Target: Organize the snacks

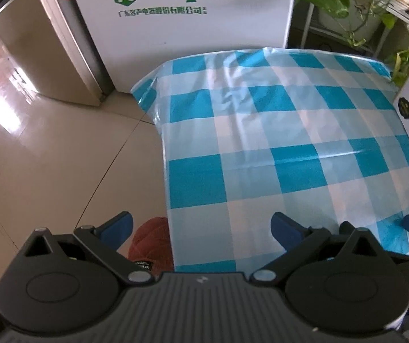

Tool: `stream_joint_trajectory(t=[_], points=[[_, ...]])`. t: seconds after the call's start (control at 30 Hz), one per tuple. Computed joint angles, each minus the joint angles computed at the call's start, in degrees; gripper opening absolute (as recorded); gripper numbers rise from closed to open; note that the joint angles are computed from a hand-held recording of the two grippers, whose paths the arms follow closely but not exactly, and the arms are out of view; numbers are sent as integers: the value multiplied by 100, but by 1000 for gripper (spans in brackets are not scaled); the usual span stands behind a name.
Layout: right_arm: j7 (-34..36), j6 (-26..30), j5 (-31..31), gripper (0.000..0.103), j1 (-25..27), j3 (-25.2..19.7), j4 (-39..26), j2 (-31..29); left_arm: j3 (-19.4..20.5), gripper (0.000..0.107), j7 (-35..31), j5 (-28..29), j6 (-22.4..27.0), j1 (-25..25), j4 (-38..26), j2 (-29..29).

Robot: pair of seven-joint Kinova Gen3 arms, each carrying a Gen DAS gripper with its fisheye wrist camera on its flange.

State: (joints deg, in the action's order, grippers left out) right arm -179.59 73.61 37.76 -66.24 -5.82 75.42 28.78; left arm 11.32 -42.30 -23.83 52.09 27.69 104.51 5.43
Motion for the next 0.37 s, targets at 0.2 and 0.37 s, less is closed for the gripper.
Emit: stream_joint_trajectory(t=[0.2, 0.37], points=[[-507, -255, 678, 103, -271, 153, 291, 96, 2, 102, -82, 71, -74, -49, 42, -48], [-982, -421, 1332, 103, -429, 240, 620, 172, 11, 102, -148, 186, -92, -83, 21, -64]])
